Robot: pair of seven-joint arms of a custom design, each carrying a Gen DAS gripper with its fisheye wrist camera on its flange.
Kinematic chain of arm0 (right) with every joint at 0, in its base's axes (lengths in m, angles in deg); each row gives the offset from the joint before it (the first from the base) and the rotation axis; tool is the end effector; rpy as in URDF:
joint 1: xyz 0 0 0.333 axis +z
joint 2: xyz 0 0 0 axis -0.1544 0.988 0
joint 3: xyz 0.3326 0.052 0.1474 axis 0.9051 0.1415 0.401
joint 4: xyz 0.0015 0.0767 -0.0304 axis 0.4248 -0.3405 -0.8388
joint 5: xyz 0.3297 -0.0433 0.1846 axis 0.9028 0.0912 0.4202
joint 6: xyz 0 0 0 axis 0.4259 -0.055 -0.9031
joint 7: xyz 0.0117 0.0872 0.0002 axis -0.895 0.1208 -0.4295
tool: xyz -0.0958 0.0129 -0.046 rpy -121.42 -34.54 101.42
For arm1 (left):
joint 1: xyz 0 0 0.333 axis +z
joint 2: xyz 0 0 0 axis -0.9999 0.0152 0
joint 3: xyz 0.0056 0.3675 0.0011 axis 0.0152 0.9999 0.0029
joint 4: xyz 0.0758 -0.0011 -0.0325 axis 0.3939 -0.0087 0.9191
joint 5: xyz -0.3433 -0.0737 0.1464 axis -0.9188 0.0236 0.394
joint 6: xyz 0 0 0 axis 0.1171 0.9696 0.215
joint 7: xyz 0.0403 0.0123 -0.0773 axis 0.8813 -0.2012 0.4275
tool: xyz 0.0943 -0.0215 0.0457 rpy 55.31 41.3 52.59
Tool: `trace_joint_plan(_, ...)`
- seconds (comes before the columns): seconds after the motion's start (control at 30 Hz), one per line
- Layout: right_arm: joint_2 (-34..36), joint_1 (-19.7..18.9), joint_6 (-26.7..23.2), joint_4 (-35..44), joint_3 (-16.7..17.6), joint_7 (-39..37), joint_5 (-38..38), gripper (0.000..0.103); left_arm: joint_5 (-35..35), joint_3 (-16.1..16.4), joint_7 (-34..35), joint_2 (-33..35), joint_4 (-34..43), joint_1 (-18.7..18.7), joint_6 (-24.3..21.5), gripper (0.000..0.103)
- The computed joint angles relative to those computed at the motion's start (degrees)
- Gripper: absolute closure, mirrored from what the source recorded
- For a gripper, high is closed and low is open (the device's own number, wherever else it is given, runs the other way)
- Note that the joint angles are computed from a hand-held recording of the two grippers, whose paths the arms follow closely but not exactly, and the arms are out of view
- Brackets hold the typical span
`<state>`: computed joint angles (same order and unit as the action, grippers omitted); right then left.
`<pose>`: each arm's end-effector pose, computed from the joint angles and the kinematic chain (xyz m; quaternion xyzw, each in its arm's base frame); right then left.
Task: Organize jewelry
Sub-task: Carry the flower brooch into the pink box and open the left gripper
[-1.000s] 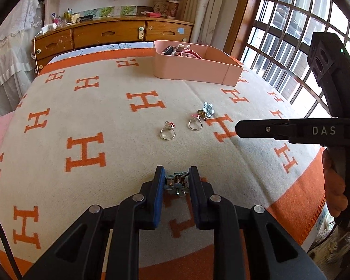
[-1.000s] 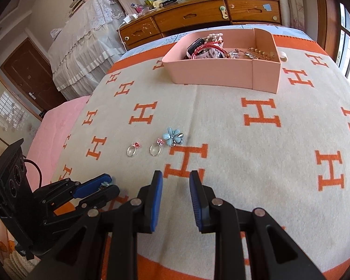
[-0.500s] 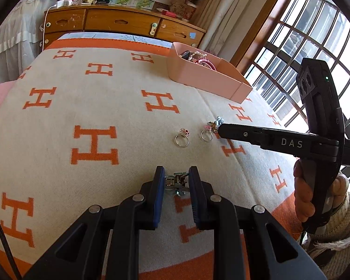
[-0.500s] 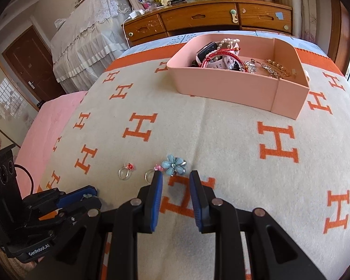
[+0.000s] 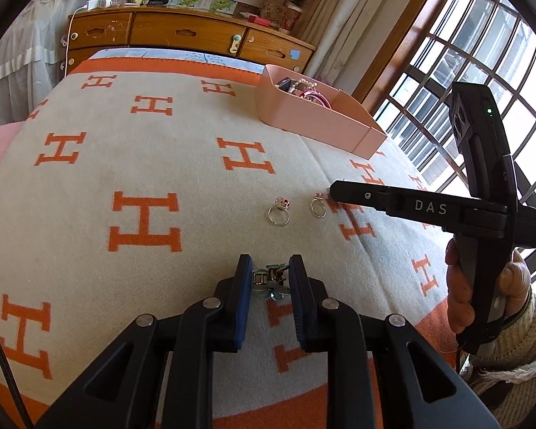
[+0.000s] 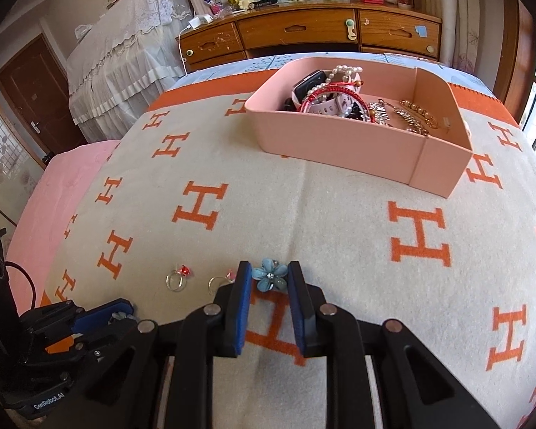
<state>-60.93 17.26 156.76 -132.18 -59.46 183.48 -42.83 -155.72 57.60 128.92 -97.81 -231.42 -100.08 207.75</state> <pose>0.4614 0.3320 0.4469 -0.6848 0.6608 -0.1073 0.2877 0.4411 -0.1197 0.4231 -0.5388 0.7493 -0.3837 0.0299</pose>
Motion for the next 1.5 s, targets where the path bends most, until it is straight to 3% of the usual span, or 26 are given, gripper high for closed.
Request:
trace_joint_plan(0.17,-4.2,-1.3,2.1,-3.5,0.3,-0.9,3.3,0.083,3.5,-1.6,-4.5,-0.1,-0.5,-1.0,5.2,0.084)
trace_joint_plan(0.33,-10.1,-2.6,1.3,-4.8,0.2,-2.9,4.4,0.083,20.8,-1.8,-22.1,-0.3,0.4,-0.7,3.4,0.084)
trace_joint_plan(0.47,-13.9,-3.7,-0.8,-3.3,-0.1,-8.0,7.2,0.083,30.1,-1.6,-29.7,-0.5,4.3,-1.0,1.9,0.084)
trace_joint_plan(0.57,-14.5,-6.8,-4.4,0.0,1.9,-6.7,1.6,0.083,36.8,-1.9,-34.8,0.5,9.3,-1.1,1.0,0.084)
trace_joint_plan(0.67,-13.2,-6.7,-4.7,2.9,0.3,-10.0,4.2,0.083,43.0,-2.6,-39.4,3.4,15.9,-1.3,0.9,0.084)
trace_joint_plan(0.8,-9.4,-5.2,-5.8,7.4,-3.4,-21.2,18.7,0.083,54.1,-3.5,-49.0,10.2,26.2,-1.8,0.5,0.084)
trace_joint_plan(0.9,-5.4,-6.9,-7.9,11.1,-3.5,-23.6,22.2,0.083,60.8,-3.2,-55.7,16.9,34.7,-2.9,-1.2,0.084)
trace_joint_plan(1.03,0.3,-9.5,-11.9,15.2,-2.2,-30.5,31.2,0.083,62.6,-3.3,-60.5,26.3,46.4,-3.7,-6.2,0.084)
trace_joint_plan(1.17,4.4,-11.5,-11.9,16.8,-1.1,-32.5,34.5,0.082,65.1,-2.7,-64.8,33.7,55.1,-5.2,-10.4,0.084)
trace_joint_plan(1.33,6.0,-10.3,-10.3,16.9,-3.3,-24.7,25.7,0.082,67.5,-2.3,-68.1,37.6,59.1,-6.5,-12.6,0.084)
trace_joint_plan(1.4,6.0,-12.0,-9.5,16.0,-1.7,-26.7,28.3,0.082,67.0,-2.9,-67.7,37.8,58.9,-5.9,-13.2,0.078)
trace_joint_plan(1.5,5.4,-12.1,-8.7,14.9,-2.0,-26.0,27.5,0.082,67.3,-2.8,-67.5,36.7,57.4,-5.7,-12.7,0.053)
